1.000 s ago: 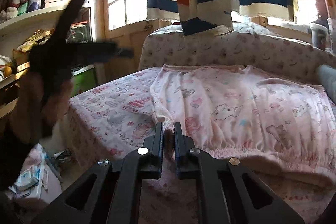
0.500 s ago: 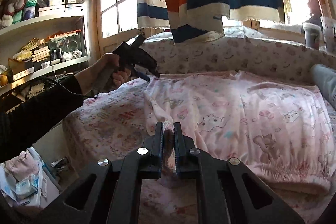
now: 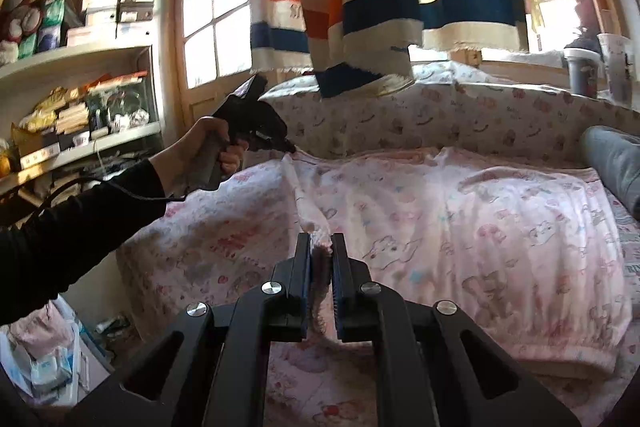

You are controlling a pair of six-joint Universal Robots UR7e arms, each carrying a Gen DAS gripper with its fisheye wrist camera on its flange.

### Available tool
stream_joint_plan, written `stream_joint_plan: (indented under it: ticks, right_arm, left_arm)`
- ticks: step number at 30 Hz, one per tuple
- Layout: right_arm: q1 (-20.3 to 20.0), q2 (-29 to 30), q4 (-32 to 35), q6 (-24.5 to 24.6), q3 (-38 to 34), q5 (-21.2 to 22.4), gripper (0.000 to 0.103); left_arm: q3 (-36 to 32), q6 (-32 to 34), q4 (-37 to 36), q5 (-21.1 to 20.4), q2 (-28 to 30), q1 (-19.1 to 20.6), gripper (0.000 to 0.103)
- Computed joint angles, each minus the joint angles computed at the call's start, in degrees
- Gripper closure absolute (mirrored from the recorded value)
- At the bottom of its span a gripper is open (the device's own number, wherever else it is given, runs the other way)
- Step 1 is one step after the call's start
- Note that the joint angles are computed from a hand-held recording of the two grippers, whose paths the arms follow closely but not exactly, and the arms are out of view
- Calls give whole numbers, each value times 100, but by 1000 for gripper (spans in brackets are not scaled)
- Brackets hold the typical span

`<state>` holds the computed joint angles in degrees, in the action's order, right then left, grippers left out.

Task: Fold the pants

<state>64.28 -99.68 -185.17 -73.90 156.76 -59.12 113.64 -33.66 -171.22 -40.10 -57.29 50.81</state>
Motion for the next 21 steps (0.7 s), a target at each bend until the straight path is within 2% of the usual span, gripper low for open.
stream_joint_plan:
  ticks: [3,7,11,16,21]
  right_arm:
    - [-202,-239,-3,31,52,242,94]
    - [-560,-480,-96,-34,137,554,94]
    - [-967,-734,-159,-49,203,942,94]
    - [-1601,-1472,523,-343,221,1532,94]
    - [-2050,-1822,1040,-403,104,1879,94]
  left_arm:
    - [-227,352,-285,-63,154,-105,102]
    - [-729,706,-222,161,518,-372,102]
    - [-1348,1065,-184,173,984,-582,102]
    - [-2348,1466,-63,-14,1696,-751,102]
    - [-3485,1664,468,-209,2455,-855,102]
